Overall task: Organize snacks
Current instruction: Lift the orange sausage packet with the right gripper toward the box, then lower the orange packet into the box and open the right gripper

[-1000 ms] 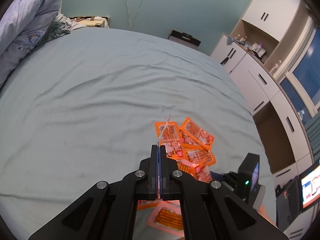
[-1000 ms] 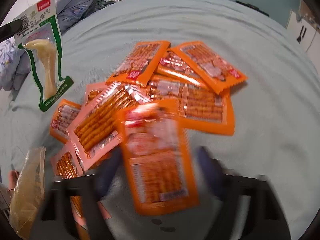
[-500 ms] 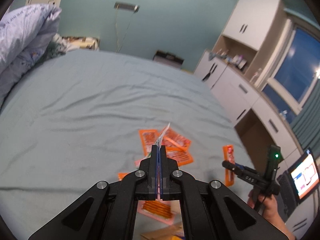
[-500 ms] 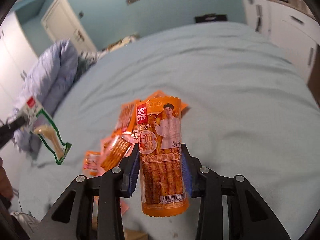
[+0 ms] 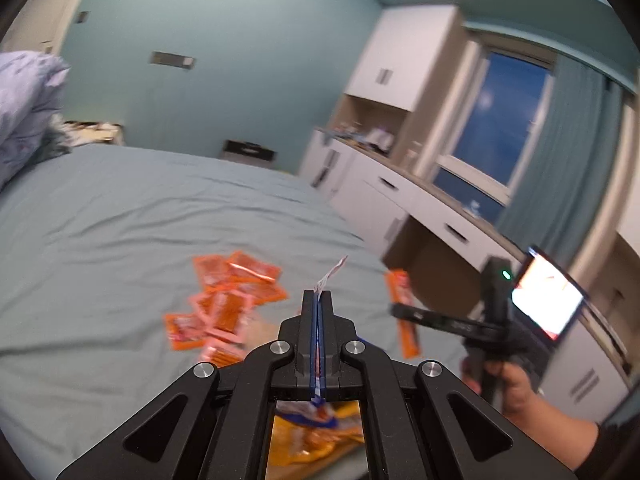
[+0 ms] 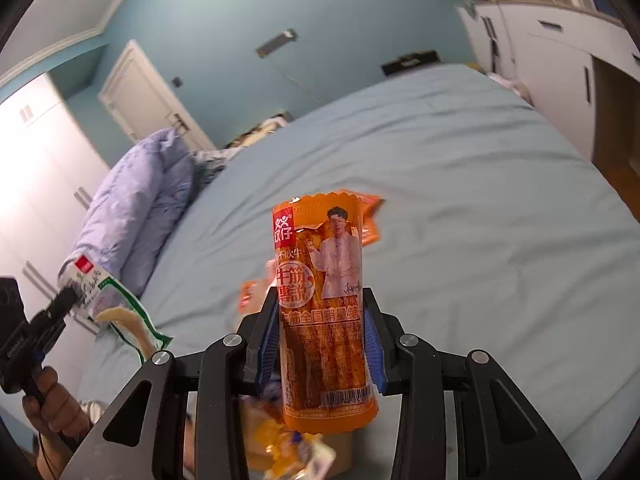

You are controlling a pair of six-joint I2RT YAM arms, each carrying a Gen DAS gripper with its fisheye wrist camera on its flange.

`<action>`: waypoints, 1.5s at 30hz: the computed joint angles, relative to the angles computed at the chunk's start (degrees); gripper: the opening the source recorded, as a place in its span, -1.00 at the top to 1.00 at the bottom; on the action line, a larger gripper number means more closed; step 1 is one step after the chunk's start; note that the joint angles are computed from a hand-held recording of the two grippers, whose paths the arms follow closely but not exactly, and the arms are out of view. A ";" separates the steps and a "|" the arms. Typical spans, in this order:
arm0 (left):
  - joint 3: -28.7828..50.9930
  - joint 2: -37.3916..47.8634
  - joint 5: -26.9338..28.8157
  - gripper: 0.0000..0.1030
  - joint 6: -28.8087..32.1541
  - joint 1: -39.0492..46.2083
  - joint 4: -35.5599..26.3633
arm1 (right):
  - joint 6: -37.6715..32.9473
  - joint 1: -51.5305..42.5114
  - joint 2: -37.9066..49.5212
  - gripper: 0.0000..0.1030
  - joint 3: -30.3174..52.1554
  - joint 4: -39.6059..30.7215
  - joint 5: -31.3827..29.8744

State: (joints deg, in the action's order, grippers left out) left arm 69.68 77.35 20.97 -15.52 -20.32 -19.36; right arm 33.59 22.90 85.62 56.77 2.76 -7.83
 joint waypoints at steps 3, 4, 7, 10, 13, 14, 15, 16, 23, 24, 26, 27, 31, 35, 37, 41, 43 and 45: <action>3.94 4.23 -3.74 1.00 3.89 -4.24 -6.44 | 0.16 -0.25 -1.76 0.31 -1.71 1.64 -1.61; 5.62 6.16 -5.49 1.00 5.28 -5.57 -8.74 | 0.60 -0.75 -1.99 0.31 -2.68 2.69 -3.15; 9.53 10.74 -11.84 0.92 7.28 -8.99 -14.17 | 0.24 -0.67 -2.32 0.31 -4.60 4.75 -4.86; 9.68 11.35 -17.43 -0.06 7.27 -10.77 -15.58 | -3.02 -2.92 -5.12 0.31 -7.84 5.98 -8.39; 6.28 8.07 -24.18 -0.64 6.82 -11.79 -11.42 | -5.51 -3.03 -3.07 0.31 -7.15 7.28 -10.37; 5.92 7.47 -25.25 -0.68 6.46 -11.67 -11.01 | -6.35 -3.72 -2.52 0.31 -6.74 6.90 -11.65; 5.88 7.25 -25.68 -0.68 5.97 -11.37 -11.09 | -7.66 -3.75 -1.86 0.31 -6.10 6.16 -12.28; 5.72 7.06 -26.01 -0.68 5.40 -11.00 -11.18 | -9.22 -3.53 -1.51 0.31 -5.32 5.02 -12.11; 9.20 11.11 -26.08 -0.69 -0.17 -6.39 -15.45 | -18.77 0.10 4.40 0.31 4.19 -3.87 -9.63; 9.25 11.33 -25.65 -0.69 -0.87 -6.05 -15.72 | -19.53 0.51 5.24 0.31 5.14 -4.45 -9.20; 8.94 11.33 -25.27 -0.69 -1.55 -5.47 -15.88 | -21.44 0.89 7.56 0.30 7.83 -5.93 -9.08; 9.29 11.69 -25.44 -0.69 -1.75 -5.60 -16.02 | -21.92 1.25 8.18 0.27 8.84 -6.73 -8.71; 9.87 12.42 -25.89 -0.69 -1.91 -5.92 -16.49 | -22.65 3.02 12.57 0.06 14.55 -10.50 -3.52; 10.13 12.75 -26.39 -0.69 -1.72 -6.18 -16.74 | -21.27 2.64 14.69 0.02 18.14 -13.09 -4.54; 10.63 13.16 -26.57 -0.69 -1.91 -6.33 -17.11 | -18.94 1.00 12.63 0.01 15.81 -9.60 -8.40; 11.07 13.49 -26.53 -0.69 -2.01 -6.04 -17.73 | -14.24 -2.30 6.47 -0.20 7.47 -0.66 -12.74; 11.26 13.65 -26.25 -0.69 -2.25 -5.74 -18.04 | -11.53 -4.19 3.82 -0.42 4.07 3.33 -13.48; 11.44 13.81 -26.10 -0.69 -2.48 -5.47 -18.36 | -8.40 -5.67 1.91 -0.53 1.57 5.85 -12.26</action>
